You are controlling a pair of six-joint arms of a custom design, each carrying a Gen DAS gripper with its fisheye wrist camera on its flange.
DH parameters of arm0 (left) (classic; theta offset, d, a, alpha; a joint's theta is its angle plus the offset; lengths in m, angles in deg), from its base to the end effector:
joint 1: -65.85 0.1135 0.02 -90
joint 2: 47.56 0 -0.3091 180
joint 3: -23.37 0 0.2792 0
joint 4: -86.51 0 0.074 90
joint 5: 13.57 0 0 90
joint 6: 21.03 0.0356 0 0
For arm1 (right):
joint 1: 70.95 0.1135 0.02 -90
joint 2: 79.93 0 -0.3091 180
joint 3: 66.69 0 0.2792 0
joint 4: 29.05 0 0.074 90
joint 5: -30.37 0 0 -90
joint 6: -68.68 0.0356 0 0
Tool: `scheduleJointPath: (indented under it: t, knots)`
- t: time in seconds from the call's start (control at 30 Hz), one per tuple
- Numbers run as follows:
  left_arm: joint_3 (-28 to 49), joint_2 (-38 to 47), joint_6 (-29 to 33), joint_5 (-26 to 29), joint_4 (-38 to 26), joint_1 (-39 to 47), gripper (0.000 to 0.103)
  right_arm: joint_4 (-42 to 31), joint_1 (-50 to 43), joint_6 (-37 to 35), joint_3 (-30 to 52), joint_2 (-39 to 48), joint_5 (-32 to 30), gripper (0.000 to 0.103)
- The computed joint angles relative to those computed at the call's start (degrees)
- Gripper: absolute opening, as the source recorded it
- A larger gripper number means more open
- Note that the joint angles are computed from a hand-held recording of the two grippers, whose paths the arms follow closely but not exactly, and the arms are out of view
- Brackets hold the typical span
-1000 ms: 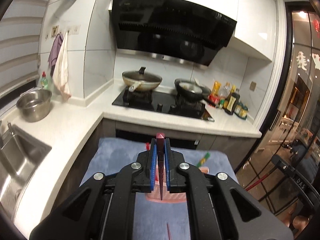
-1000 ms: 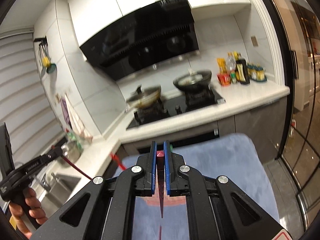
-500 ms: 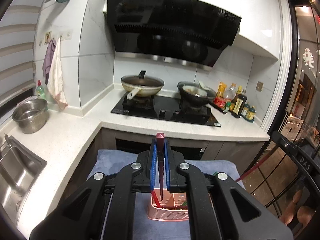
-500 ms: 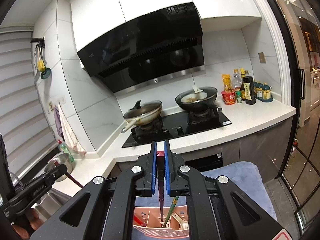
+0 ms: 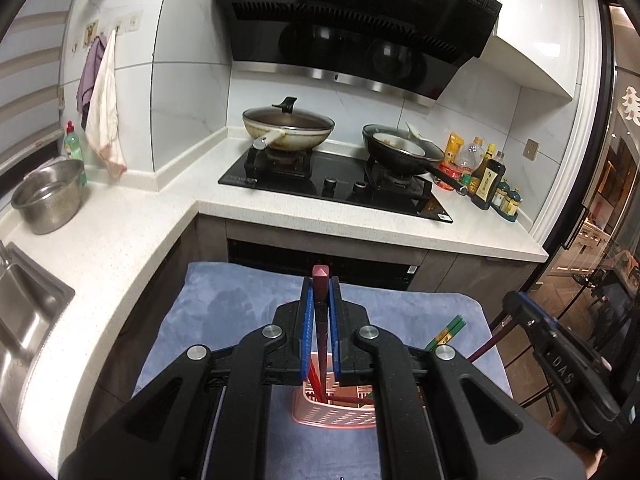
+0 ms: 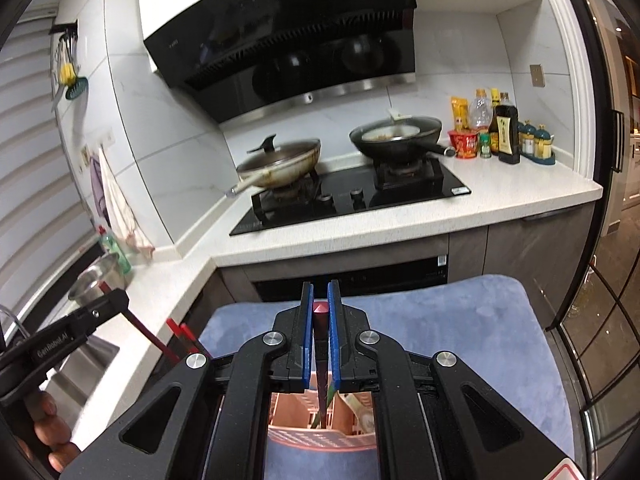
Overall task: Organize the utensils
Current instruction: 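Open both tools to drop the chopsticks into the holder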
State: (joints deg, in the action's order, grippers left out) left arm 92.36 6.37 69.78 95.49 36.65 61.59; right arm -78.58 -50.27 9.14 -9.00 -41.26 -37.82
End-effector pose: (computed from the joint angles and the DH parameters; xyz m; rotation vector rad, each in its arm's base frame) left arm 0.1946 -0.0262 0.3745 0.2848 2.1482 -0.3962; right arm 0.1308 0.0352 0.3433 0.4001 2.0258 0.1495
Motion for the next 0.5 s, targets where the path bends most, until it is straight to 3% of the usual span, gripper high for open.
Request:
scheduleJointPath:
  t: [0.17,0.2,0.27,0.33,0.5]
  knots:
    - [-0.9,-0.1,-0.3,-0.6,0.7,-0.2,0.011,0.0,0.5,0.4,-0.9,0.1,0.1,0.011]
    - [-0.8,-0.1,-0.3,-0.7,0.6,-0.1,0.015,-0.2,0.7,0.4,-0.8,0.2,0.4,0.013]
    - [-1.2,-0.4,-0.9,-1.0,1.0,0.3,0.039,-0.6,1.0,0.5,-0.7,0.1,0.8,0.013]
    - [-1.5,-1.1,-1.1,-0.7,1.3,1.0,0.046,-1.3,2.2,0.8,-0.6,-0.4,1.9,0.014]
    - [-1.6,-2.3,-0.5,0.5,0.0,2.4,0.047,-3.8,6.2,2.3,0.0,-1.3,5.6,0.015]
